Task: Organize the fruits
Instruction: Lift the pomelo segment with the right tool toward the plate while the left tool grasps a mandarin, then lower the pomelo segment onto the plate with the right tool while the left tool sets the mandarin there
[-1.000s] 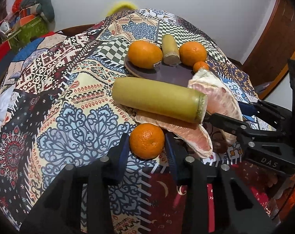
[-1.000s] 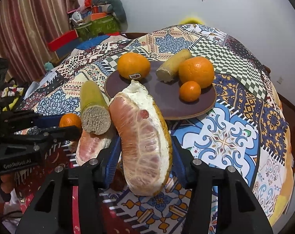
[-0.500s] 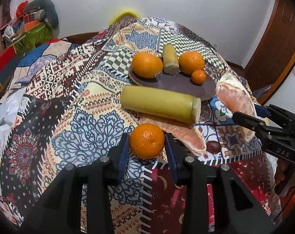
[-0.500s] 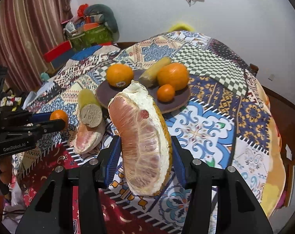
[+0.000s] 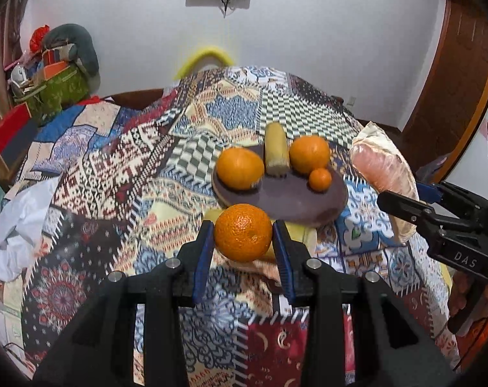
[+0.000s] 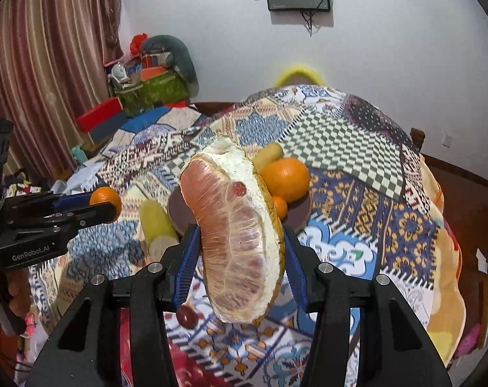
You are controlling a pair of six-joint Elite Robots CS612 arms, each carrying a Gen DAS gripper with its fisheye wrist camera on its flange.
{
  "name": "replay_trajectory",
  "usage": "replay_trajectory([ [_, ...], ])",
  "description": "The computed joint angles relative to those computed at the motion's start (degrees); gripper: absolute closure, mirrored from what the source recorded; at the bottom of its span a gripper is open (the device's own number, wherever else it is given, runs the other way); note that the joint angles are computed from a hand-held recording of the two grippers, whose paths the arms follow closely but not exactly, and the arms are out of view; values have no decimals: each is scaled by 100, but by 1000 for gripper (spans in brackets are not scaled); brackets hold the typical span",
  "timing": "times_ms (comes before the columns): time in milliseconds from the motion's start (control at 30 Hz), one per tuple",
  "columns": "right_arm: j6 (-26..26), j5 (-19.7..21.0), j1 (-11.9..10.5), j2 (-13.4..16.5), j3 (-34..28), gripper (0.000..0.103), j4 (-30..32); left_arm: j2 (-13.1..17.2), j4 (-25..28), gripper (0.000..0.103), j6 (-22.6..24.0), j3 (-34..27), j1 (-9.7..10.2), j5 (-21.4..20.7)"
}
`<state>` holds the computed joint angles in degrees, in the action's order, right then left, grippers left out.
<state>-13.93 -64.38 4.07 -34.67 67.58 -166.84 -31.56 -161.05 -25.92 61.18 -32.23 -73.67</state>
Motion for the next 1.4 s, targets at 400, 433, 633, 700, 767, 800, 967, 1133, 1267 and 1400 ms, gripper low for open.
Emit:
replay_trajectory([
  [400,36,87,70,304,-595,57,141,353,115,66,209,-726,114,0],
  [433,44,103,75,336,-653,57,173,387,135,66,212,-783,124,-15],
  [633,-35,129,119,510,-974,57,411,643,413,66,203,-1217,187,-134],
  [700,-97,108,138,578,-1100,57,516,715,507,66,207,-1340,207,-173],
  [767,-133,96,156,651,-1228,57,596,794,621,66,216,-1475,227,-184],
  [800,-155,89,162,695,-1318,57,665,819,668,66,215,-1521,234,-194],
  [967,-222,71,192,848,-1617,57,933,990,904,66,165,-1793,283,-338],
  [1133,-275,62,220,987,-1907,57,1266,1104,1100,66,131,-1964,309,-473],
  [1267,-321,40,240,1074,-2080,56,1528,1163,1186,66,125,-2056,324,-534],
  [1400,-401,-103,268,1174,-2265,56,1737,1180,1181,66,148,-2091,333,-567],
])
